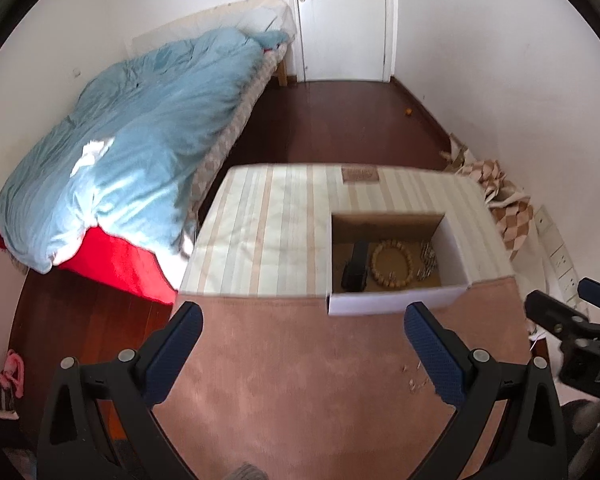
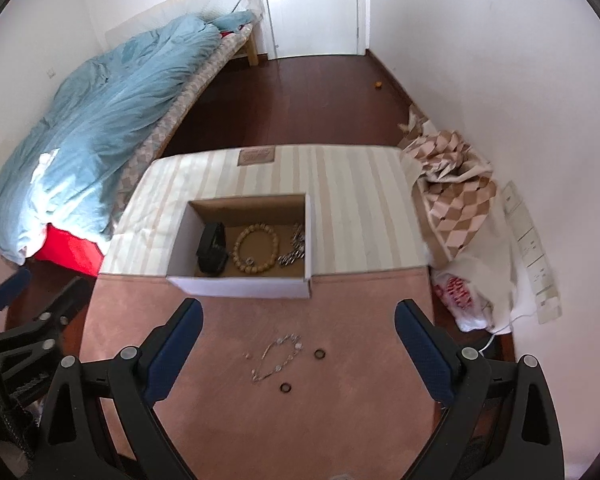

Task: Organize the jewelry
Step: 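Withdraw both tools from the box toward the black ring and charm bracelet, then close the right tool on a black ring while the left tool closes on the charm bracelet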

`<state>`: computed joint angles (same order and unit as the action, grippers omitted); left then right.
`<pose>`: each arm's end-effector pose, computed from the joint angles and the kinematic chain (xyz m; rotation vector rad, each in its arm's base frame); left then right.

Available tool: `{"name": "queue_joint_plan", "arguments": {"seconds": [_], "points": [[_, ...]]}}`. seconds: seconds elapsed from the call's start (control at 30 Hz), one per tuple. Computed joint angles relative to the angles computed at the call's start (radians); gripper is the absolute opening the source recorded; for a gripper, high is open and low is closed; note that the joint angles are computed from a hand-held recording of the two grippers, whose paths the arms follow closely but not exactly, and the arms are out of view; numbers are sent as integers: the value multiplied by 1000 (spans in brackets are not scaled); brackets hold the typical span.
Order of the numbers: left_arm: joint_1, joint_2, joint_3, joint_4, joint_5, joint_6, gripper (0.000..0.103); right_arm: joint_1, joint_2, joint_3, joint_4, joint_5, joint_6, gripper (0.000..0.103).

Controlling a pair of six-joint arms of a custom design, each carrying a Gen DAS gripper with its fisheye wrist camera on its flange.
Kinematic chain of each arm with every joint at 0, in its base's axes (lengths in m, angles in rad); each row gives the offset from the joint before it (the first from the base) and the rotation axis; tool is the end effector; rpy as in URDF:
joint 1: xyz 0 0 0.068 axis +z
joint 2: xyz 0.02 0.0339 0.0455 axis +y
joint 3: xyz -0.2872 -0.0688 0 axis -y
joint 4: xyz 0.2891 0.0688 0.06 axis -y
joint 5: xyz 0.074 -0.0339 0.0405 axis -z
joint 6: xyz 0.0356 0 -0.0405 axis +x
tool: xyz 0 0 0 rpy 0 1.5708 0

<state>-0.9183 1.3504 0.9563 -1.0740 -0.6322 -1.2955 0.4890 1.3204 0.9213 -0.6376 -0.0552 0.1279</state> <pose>0.1732 -0.1920 0.2360 -0.5141 2.4677 0.2530 0.2589 0.1400 0.2404 -0.4926 2.5880 0.2881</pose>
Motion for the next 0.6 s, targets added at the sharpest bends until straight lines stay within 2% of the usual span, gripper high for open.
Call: {"name": "queue_joint_plan", "arguments": {"seconds": [0.17,0.23,0.3,0.37,0.6], "points": [[-15,102,-95,122,91,-42,103,-81,64,-140,77,-81,-18,98],[-13,144,-130,188,131,-49,103,-108,109,-195,130,-107,-32,93],[-11,194,-162,264,169,-45,103,-127,162,-235,189,-119,-47,58],[0,260,-174,327,206,-33,103,-144,226,-261,252,-143,-49,48],[41,366,-179,421,255,-6,103,-138,318,-299,459,-142,-48,48]]}}
